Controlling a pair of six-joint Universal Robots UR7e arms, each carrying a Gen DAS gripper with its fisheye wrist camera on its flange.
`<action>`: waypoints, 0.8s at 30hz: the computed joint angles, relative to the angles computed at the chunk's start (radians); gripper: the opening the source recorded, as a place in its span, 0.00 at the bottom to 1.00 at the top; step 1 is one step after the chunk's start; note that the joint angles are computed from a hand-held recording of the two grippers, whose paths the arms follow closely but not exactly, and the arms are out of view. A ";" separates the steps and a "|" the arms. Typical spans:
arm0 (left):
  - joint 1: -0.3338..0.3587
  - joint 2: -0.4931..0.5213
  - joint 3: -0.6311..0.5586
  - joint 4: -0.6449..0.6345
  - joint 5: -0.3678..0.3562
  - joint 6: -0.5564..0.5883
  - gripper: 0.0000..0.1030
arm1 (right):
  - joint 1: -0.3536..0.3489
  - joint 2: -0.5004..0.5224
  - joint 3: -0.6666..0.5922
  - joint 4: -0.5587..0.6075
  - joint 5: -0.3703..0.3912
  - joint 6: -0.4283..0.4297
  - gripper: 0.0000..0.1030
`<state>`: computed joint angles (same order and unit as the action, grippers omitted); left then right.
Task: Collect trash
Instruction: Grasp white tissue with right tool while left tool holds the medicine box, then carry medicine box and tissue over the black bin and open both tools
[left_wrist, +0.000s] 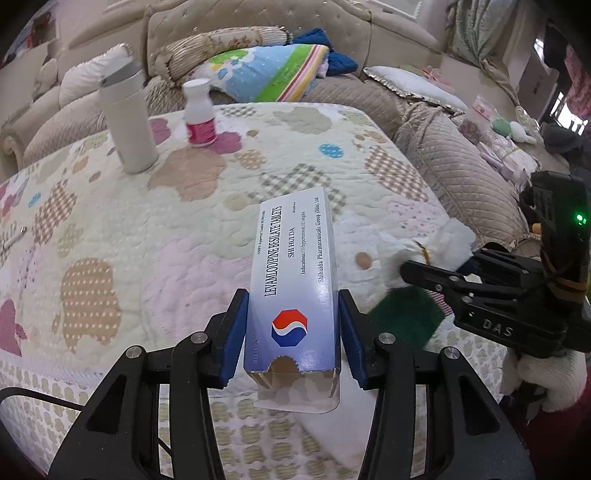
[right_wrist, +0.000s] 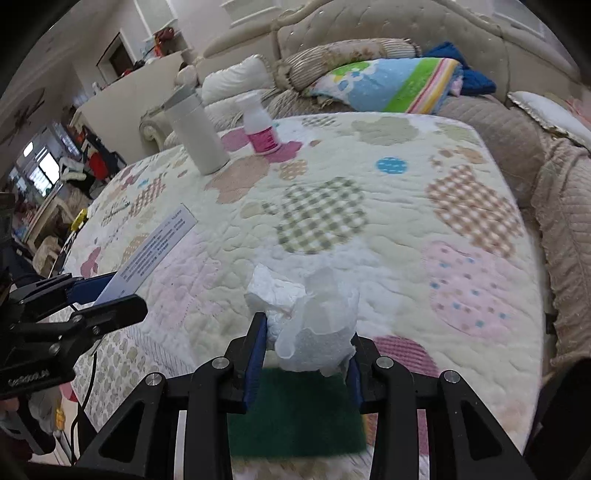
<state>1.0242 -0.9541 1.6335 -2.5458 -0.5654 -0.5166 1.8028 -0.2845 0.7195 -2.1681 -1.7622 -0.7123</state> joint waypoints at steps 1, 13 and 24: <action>-0.005 0.011 -0.011 0.003 0.004 0.005 0.44 | -0.004 -0.018 0.022 -0.016 -0.001 -0.001 0.35; -0.047 0.153 -0.179 0.010 0.004 0.125 0.44 | -0.053 -0.140 0.127 -0.125 -0.025 0.013 0.35; -0.066 0.295 -0.360 0.055 -0.042 0.223 0.44 | -0.109 -0.194 0.132 -0.165 -0.062 0.041 0.35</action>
<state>0.9580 -0.6593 1.2733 -2.4907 -0.6078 -0.2932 1.6935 -0.4788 0.8517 -2.3333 -1.8239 -0.6715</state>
